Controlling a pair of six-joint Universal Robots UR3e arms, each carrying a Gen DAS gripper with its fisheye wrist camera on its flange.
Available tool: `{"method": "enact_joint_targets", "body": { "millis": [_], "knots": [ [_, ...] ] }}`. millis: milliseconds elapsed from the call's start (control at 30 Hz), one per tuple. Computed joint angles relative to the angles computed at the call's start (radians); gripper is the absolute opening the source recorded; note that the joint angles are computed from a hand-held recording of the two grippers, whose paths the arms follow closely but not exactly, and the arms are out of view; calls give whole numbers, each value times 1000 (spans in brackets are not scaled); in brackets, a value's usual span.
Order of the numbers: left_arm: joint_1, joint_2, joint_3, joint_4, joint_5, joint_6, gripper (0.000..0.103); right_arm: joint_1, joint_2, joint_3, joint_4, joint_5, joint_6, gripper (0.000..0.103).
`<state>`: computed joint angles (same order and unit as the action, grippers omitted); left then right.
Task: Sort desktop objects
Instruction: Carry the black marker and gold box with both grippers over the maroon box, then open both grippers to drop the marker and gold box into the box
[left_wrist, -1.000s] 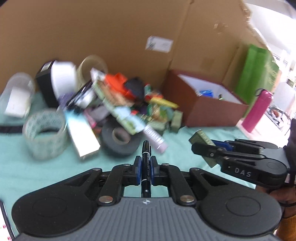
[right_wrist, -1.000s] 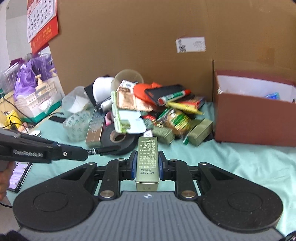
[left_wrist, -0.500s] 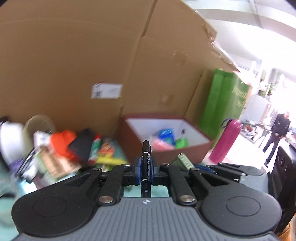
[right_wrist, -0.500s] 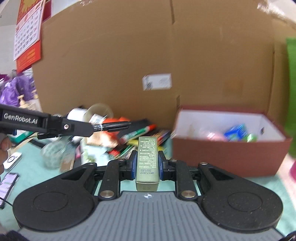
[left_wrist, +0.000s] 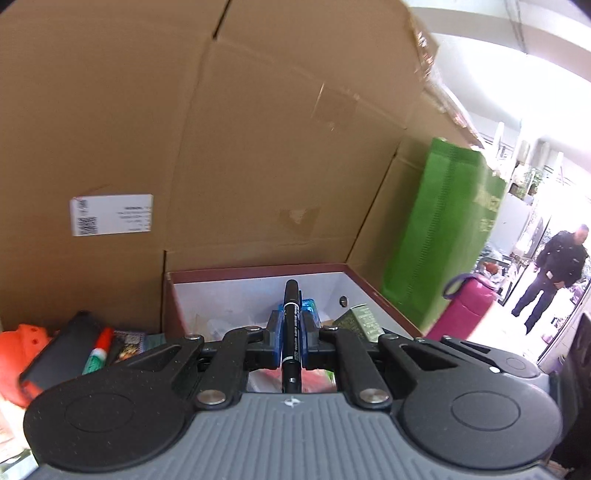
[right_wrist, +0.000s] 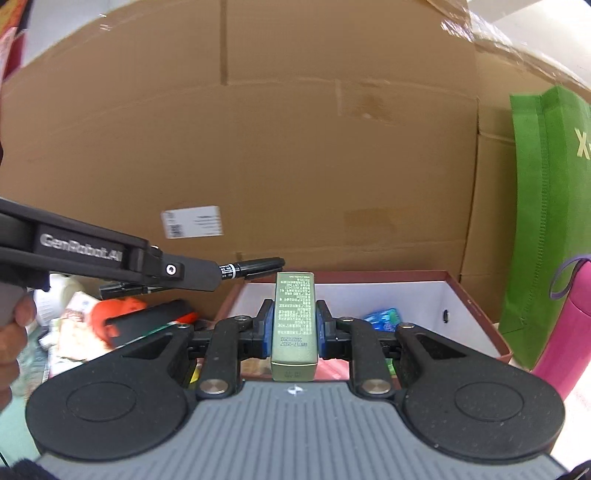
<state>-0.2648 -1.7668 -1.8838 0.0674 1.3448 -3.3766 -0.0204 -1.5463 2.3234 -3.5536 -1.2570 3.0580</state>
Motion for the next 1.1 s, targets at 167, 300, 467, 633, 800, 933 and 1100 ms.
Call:
{"method": "enact_joint_targets", "body": {
  "millis": [167,300,467,633,800,933,1100],
  "knots": [
    [-21,-145,147,-57,40,-10,7,-17,140,-115,5,-20,1,21],
    [-20,-204,205,-79,48,3,8,-33,229,-190,33,-16,13,21],
    [-12,-259,245,-65,28,31,11,-31,322,-273,70,-15,9,21],
    [-6,-250,157,109,32,23,95,24,375,-330,75,-140,-42,64],
    [-18,-233,148,105,83,16,96,16,339,-244,-15,-146,-28,84],
    [-8,-203,108,102,58,-10,96,20,302,-192,-42,-144,-6,84],
    [14,-146,12,164,3,-16,96,60,253,-140,-47,-207,10,85]
  ]
}}
